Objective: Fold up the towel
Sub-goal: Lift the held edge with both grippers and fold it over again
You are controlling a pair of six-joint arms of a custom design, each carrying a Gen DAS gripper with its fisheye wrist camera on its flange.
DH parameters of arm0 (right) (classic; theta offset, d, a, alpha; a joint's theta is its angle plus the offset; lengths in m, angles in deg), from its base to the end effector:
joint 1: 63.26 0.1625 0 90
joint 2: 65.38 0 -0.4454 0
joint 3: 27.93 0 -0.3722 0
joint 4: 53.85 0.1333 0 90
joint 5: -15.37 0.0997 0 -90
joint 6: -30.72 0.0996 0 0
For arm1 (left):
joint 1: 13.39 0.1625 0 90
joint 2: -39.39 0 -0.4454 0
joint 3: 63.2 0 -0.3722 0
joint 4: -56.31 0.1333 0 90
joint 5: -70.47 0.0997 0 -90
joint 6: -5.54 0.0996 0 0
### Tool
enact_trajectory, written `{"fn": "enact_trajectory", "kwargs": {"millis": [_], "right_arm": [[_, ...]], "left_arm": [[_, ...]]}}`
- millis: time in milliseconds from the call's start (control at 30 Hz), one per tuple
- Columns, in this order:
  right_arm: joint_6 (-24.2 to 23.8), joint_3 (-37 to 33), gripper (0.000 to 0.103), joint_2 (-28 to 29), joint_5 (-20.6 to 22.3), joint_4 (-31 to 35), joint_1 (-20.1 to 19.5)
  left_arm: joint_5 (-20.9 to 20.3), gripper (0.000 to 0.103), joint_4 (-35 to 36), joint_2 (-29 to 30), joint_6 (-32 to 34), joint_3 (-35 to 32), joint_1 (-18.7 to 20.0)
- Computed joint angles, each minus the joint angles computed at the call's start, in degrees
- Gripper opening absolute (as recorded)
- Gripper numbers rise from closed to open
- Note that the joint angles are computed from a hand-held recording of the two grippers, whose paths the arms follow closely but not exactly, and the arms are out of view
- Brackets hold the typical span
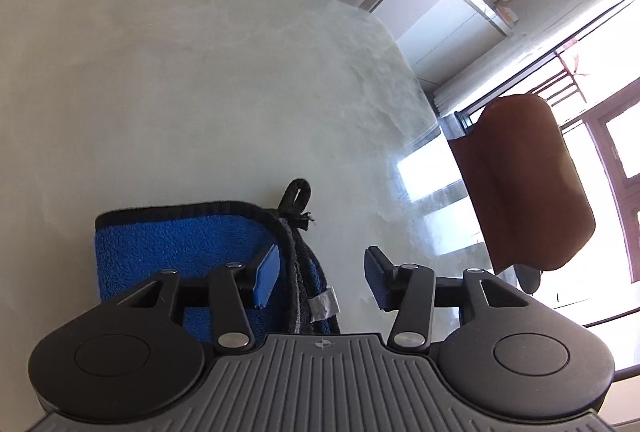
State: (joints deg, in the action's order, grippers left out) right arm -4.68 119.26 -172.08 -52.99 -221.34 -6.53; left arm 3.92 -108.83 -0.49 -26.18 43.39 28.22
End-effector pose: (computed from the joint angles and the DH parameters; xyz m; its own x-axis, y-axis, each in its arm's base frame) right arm -0.0172 -0.3361 0.3335 -0.9865 -0.1224 0.1086 -0.1636 0.7322 -0.6612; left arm -0.3345 -0.5284 0.0304 -0.9442 0.2051 -0.2578 0.2859 0.8990 -0.3317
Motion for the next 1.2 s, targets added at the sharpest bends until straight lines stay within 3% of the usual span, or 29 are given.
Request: {"fn": "enact_trajectory", "kwargs": {"millis": [133, 233, 333, 600, 667, 700, 833, 1000, 1100, 1167, 1200], "right_arm": [[-3.57, 0.86, 0.034, 0.61, -4.72, -5.69, 3.01], [-4.83, 0.96, 0.041, 2.71, -7.03, -11.75, 5.93], [-7.07, -2.06, 0.043, 4.79, -5.08, -6.87, 7.20], [-9.13, -7.40, 0.042, 12.51, -5.98, 1.10, 9.05], [-8.67, -7.98, 0.028, 12.35, -5.39, 3.58, 8.44], [-7.78, -8.56, 0.013, 11.85, -4.77, 5.52, 7.90], [-7.07, -9.97, 0.008, 7.69, 2.20, 14.18, 3.37], [-7.07, -9.89, 0.008, 5.57, -2.68, 14.23, 2.21], [-5.57, -10.32, 0.014, 5.32, -2.36, 15.55, 1.46], [-5.16, -10.10, 0.039, 5.55, -1.36, 14.16, 1.71], [-4.18, -10.45, 0.063, 5.80, -1.97, 14.03, 2.47]], "left_arm": [[3.86, 0.066, -6.85, -3.48, 2.05, 5.78, -1.45], [5.21, 0.068, -9.57, -5.83, 1.09, 9.92, -1.58], [5.17, 0.068, -8.94, -7.15, -0.58, 13.35, -1.05], [3.41, 0.068, -12.42, -7.34, -0.55, 17.43, -2.07], [2.74, 0.068, -12.59, -8.09, -0.54, 18.10, -2.01], [2.56, 0.068, -12.69, -8.21, -0.49, 18.37, -2.08], [1.85, 0.068, -12.49, -7.95, 0.43, 18.23, -2.15], [0.50, 0.068, -14.08, -5.97, 1.88, 17.83, -2.33], [0.52, 0.068, -13.88, -5.16, 2.96, 17.58, -2.66], [0.96, 0.068, -13.35, -4.93, 3.54, 17.67, -3.02], [1.37, 0.068, -13.16, -4.88, 3.87, 17.87, -3.33]]}}
